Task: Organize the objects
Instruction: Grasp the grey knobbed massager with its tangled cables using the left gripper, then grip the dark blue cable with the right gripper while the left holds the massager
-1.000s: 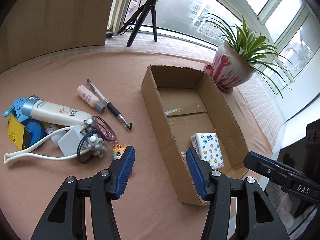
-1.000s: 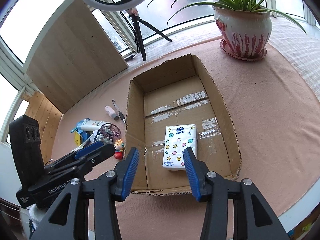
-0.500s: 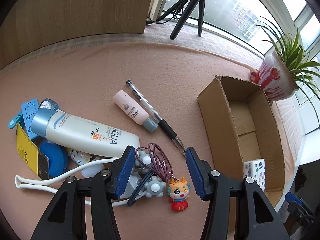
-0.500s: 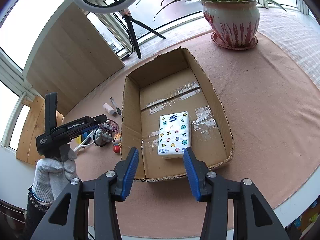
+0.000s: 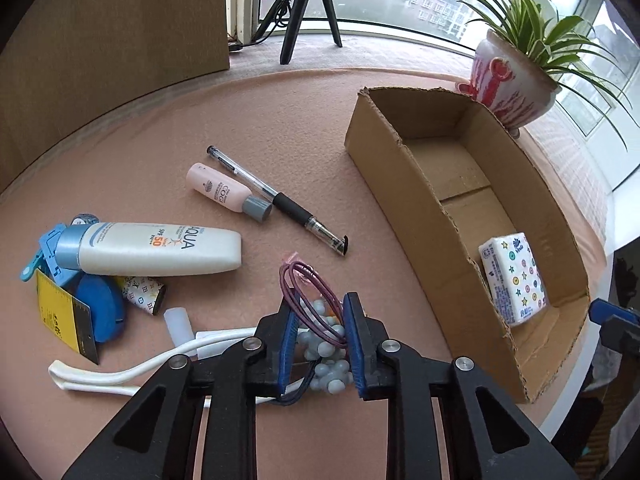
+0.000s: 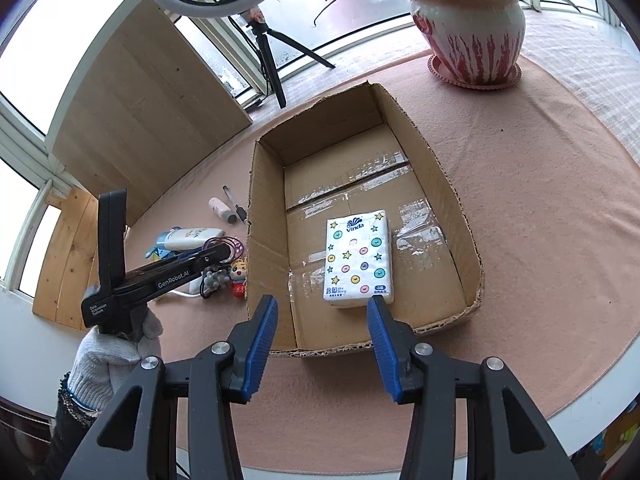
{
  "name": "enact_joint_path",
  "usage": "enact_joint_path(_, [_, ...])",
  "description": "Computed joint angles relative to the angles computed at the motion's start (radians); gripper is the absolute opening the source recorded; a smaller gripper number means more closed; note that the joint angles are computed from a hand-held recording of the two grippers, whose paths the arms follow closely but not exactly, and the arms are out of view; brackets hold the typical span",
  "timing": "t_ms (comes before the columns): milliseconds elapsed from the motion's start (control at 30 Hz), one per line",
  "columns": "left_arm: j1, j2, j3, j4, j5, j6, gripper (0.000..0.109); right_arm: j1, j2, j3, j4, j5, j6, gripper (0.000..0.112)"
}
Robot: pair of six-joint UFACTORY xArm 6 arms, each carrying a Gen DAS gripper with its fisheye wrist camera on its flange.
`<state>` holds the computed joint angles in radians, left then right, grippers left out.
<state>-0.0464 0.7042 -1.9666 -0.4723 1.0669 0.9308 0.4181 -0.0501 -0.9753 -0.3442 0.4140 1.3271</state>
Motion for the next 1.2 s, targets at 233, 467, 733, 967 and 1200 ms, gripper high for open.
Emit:
enact_joint_path(233, [0.064, -0.097, 0.122, -0.025, 0.041, 0.099, 0.023, 0.023, 0.065, -0.08, 0.029, -0.007, -0.067, 0.043])
enact_joint_path(467, [0.142, -0.156, 0.208, -0.031, 0.022, 0.151, 0.023, 0.059, 0.163, -0.202, 0.077, 0.007, -0.162, 0.043])
enact_joint_path(733, [0.221, -0.104, 0.131, 0.005, -0.011, 0.134, 0.023, 0.094, 0.265, -0.332, 0.157, 0.032, -0.27, 0.043])
enact_joint_path(967, [0.281, -0.029, -0.029, -0.066, 0.202, 0.149, 0.021, 0.108, 0.358, -0.445, 0.229, 0.072, -0.354, 0.043])
enact_joint_path(1200, [0.28, -0.177, 0.189, -0.084, 0.19, 0.222, 0.026, 0.108, 0.426, -0.529, 0.252, 0.105, -0.394, 0.043])
